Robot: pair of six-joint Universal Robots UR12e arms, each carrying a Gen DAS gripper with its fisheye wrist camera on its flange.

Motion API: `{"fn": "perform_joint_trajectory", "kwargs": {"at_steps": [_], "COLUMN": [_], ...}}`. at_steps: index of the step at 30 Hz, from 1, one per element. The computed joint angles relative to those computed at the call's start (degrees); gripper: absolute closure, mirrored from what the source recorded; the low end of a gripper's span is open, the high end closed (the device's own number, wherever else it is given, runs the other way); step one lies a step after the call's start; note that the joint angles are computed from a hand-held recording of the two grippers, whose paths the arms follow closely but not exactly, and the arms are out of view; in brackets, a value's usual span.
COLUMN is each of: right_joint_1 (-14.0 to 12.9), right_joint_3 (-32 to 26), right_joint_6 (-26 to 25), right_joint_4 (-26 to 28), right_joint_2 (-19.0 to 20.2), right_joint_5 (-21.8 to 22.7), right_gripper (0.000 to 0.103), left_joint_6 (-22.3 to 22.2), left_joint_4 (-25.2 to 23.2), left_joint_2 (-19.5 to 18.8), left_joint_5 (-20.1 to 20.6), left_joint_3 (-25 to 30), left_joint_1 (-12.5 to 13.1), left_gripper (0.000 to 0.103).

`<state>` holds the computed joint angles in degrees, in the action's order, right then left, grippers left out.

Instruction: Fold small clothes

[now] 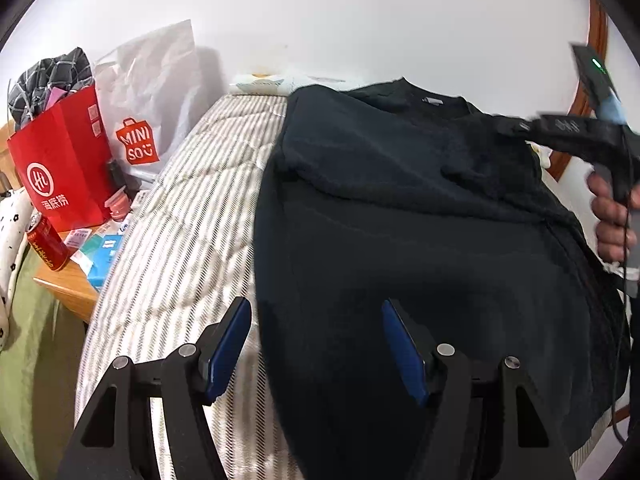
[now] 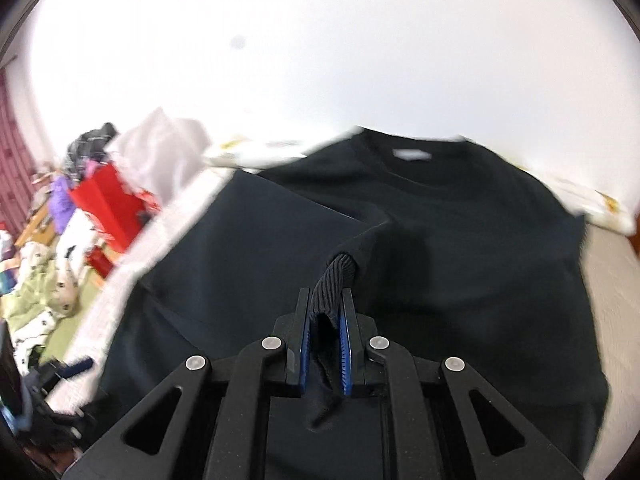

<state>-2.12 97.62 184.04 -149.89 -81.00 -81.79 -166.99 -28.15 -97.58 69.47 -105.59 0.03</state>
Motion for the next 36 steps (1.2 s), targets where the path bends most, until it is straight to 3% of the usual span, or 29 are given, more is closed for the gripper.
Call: {"fn": "perform_joint_trajectory", "kwargs": {"at_steps": [3, 5, 8, 9, 10, 12, 14, 21, 26, 33, 36], "right_joint_1": [1.77, 2.46, 1.88, 1.62, 1.24, 0.52, -0.4, -4.71, -8.16, -12.27, -13.08], "right_joint_3": [-4.14, -6.32, -8.47, -7.89, -6.64, -4.08, -1.26, 5.7, 9.84, 13.66, 14.29], "right_joint_6": [1.0, 1.35, 1.51, 1.54, 1.39, 0.8, -0.04, -3.39, -3.5, -0.89, -0.26], "right_joint_4": [0.32, 1.14, 4.7, 3.81, 1.51, -2.31, -4.7, -0.39, 1.69, 2.11, 1.7], "right_joint_2": [3.54, 5.54, 6.8, 6.37, 5.36, 3.17, 0.6, -6.65, -10.32, -13.12, -13.39], "right_joint_5": [3.4, 6.72, 15.1, 15.57, 15.41, 13.32, 9.36, -1.24, -4.53, -4.44, -3.63], "right_gripper": [0.09, 0.083, 0.082, 0.081, 0.079, 0.055, 0.049, 0.049, 0.049, 0.049, 0.049], "left_joint_6": [-1.35, -2.3, -2.77, -2.76, -2.71, -2.74, -2.92, -6.2, -7.47, -6.75, -5.78], "left_joint_4": [1.0, 0.72, -0.24, -0.18, -0.09, 0.23, 0.27, 0.0, -0.19, -3.63, -4.0], "left_joint_2": [-0.39, -0.77, -1.19, -1.31, -1.38, -1.76, -2.42, -5.97, -9.47, -13.96, -14.88], "left_joint_5": [0.73, 0.85, 0.48, 0.49, 0.58, 0.26, -0.11, -4.36, -2.74, -2.72, -3.4], "left_joint_3": [0.48, 1.06, 2.03, 2.35, 2.55, 3.34, 4.43, 9.97, 14.63, 19.01, 19.58], "left_joint_1": [0.19, 0.25, 0.06, -0.12, -0.28, -0.82, -1.4, -3.33, -5.57, -7.23, -7.45], "left_gripper": [0.038, 0.038, 0.038, 0.038, 0.038, 0.038, 0.038, 0.038, 0.038, 0.039, 0.046]}}
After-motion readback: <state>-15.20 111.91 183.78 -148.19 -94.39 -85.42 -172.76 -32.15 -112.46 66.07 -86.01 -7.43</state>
